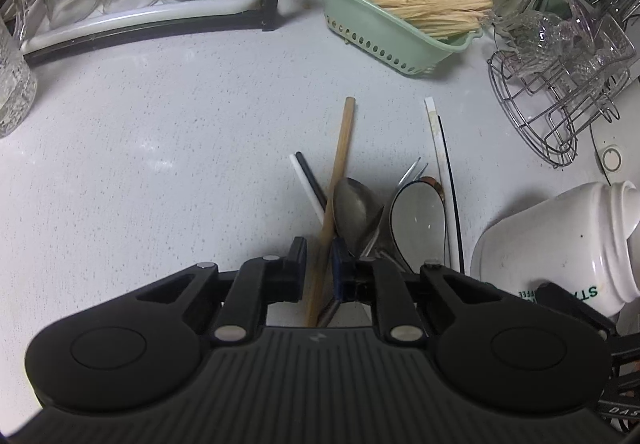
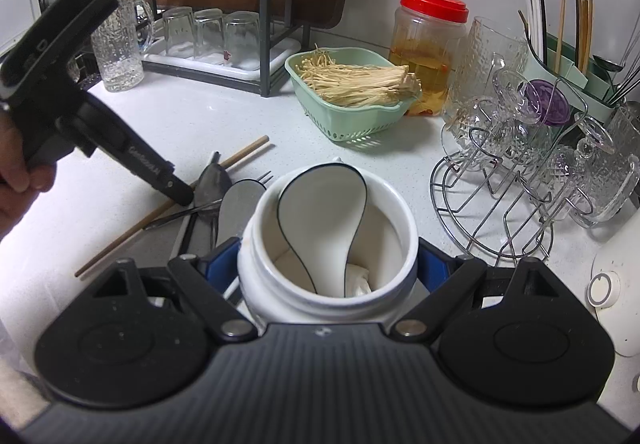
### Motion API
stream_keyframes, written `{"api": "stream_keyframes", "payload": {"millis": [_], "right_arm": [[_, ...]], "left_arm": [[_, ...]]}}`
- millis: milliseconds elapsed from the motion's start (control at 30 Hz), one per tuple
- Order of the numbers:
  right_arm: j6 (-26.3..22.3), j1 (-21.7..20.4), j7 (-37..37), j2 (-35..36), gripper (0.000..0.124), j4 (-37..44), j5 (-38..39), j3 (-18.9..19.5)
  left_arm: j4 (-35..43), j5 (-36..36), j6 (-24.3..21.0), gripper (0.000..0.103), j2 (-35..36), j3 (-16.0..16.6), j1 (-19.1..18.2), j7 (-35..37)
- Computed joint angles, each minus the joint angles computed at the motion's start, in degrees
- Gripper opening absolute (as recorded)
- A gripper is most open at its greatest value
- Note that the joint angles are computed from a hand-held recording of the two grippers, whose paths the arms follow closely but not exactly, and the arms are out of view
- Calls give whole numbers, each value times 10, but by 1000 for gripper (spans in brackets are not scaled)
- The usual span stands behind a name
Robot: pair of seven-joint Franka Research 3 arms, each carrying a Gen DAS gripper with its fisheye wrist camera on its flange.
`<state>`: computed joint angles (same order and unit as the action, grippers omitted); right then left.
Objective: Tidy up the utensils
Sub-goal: 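Move the left gripper to the wooden chopstick and grasp it, then lift the wooden chopstick upright with the left gripper toward the mug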
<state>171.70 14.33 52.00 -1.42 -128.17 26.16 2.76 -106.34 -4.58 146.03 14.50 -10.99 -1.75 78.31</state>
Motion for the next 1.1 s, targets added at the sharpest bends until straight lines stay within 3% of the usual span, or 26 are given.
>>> {"api": "stream_keyframes", "payload": {"millis": [267,433,900,1100], "right_arm": [[-1,0,-2,0,92,1,0,0],[-5,0,-7,0,92,3,2,0],[-8,4,-30,-4,91,0,28,-1],[-19,9,-81,-9,91,1,66,-3]], "left_arm": [[26,21,-27,8,13,1,-5,8],[8,19,-7,7,6,-1,-4,20],[-94,45,72,7,-82,15,-18,-87],[-125,61,97,7,-110,19,-25,-141]]}}
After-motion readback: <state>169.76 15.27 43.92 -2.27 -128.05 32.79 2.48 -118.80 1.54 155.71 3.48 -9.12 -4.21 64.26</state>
